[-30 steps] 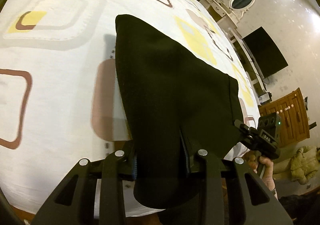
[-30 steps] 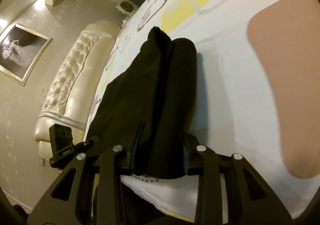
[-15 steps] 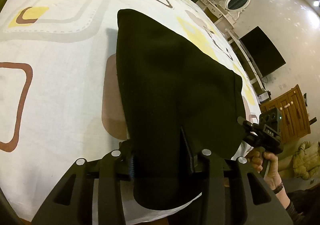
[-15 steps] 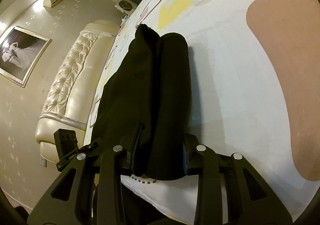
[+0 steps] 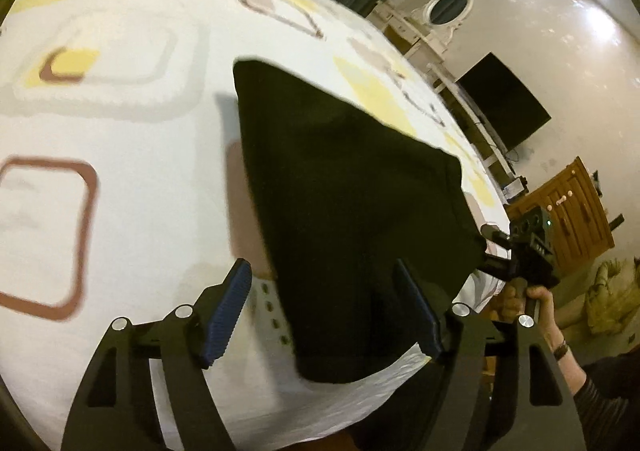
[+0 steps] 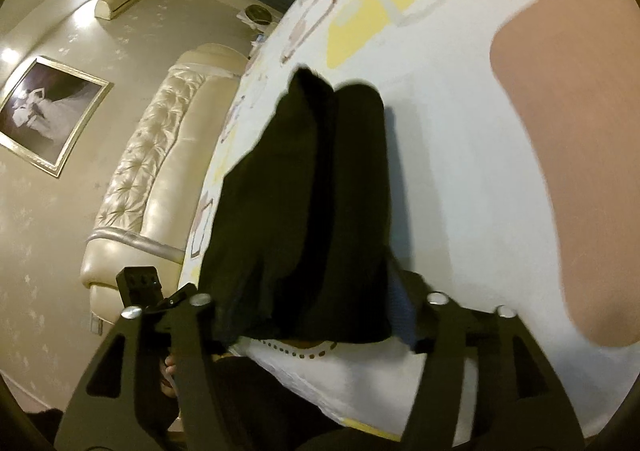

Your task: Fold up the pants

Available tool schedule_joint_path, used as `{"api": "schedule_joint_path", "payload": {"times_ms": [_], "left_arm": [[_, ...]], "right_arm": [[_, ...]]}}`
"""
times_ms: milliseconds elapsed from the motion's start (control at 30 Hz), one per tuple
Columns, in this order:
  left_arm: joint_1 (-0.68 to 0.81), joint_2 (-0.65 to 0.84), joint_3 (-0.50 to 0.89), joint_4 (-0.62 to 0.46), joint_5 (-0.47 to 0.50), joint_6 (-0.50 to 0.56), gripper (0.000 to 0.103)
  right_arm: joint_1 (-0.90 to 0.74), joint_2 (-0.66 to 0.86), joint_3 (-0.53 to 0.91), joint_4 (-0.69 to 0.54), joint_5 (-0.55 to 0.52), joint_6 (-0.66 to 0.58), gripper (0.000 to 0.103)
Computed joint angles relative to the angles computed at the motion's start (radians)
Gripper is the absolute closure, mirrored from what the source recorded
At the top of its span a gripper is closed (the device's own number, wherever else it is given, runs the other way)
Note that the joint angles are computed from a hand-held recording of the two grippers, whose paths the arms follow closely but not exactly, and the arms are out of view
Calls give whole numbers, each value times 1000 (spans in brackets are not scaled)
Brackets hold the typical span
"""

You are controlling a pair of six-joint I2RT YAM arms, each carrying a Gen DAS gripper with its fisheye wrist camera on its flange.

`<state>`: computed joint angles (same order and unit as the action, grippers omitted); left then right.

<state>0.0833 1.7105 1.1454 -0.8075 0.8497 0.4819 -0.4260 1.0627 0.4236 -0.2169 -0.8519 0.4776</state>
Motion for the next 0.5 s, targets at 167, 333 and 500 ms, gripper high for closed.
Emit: {"api": "schedule_joint_path", "payload": {"times_ms": [167, 333, 500], "left_arm": [[-2, 136, 139, 13, 0, -69, 27], [-59, 300, 327, 15, 22, -178, 27], [-116, 440, 499, -13, 18, -214, 25]], "right_arm": [[-82, 149, 85, 66, -41, -15, 34], [-39, 397, 231, 152, -14, 12, 34], [0, 556, 350, 210, -21, 60, 32]]}}
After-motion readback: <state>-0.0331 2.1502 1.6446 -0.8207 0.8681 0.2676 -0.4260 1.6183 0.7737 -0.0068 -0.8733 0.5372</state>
